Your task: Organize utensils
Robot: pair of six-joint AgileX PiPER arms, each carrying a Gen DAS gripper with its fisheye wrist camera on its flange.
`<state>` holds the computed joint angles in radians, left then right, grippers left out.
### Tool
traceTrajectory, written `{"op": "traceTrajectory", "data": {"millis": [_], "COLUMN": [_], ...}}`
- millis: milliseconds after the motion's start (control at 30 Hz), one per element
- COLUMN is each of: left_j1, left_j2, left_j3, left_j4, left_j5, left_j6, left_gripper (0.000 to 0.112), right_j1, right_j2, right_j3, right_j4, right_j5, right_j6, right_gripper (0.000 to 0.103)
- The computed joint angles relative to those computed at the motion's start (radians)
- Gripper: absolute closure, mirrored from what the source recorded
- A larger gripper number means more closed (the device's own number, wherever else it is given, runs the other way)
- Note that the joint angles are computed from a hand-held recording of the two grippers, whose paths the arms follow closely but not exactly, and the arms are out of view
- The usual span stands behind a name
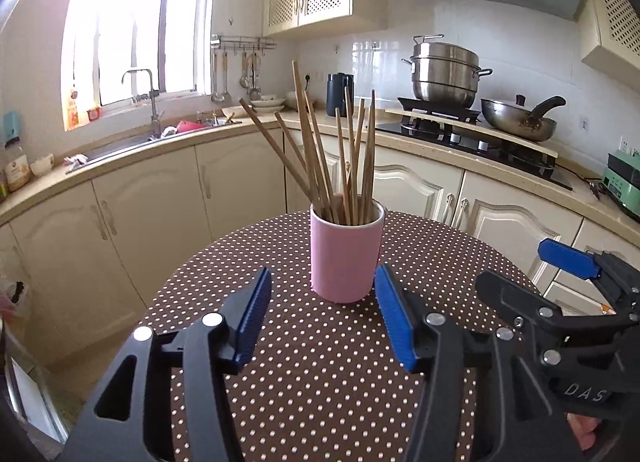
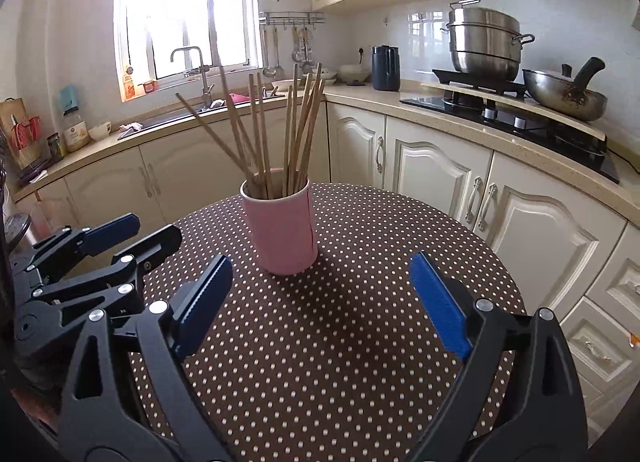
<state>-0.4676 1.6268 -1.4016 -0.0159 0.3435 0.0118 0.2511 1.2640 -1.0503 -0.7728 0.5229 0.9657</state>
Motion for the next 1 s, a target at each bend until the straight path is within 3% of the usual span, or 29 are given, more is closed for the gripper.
{"op": "traceTrajectory", "data": {"millis": [167, 333, 600, 1000], "left_j1": [-0.002, -0.022, -0.049, -0.082], "left_j2": [-0.106, -0.203, -0.295, -0.341], "left_j3": [0.107, 0.183, 0.228, 0.234], "left_j4": [0.021, 0.175, 0.379, 0.543], "left_j5": [-0.054, -0.099, -0.1, -0.098], "left_j6": [-0.022, -0.166, -0.37, -0.516], "left_gripper": [0.05, 0.048, 0.04, 0.038], "right_j1": [0.081, 0.156, 0.256, 0.267], "right_j2": [-0.08, -0.135, -0.201, -0.235], "right_j3": [0.048, 0.065, 0.084, 0.09], "right_j4": [-0.099, -0.176, -0.268, -0.309], "right_j5": [0.057, 0.123, 0.218, 0.231], "right_j6": [0.111, 0.18, 0.264, 0.293], "right_gripper": [0.013, 0.01, 0.009, 0.008]}}
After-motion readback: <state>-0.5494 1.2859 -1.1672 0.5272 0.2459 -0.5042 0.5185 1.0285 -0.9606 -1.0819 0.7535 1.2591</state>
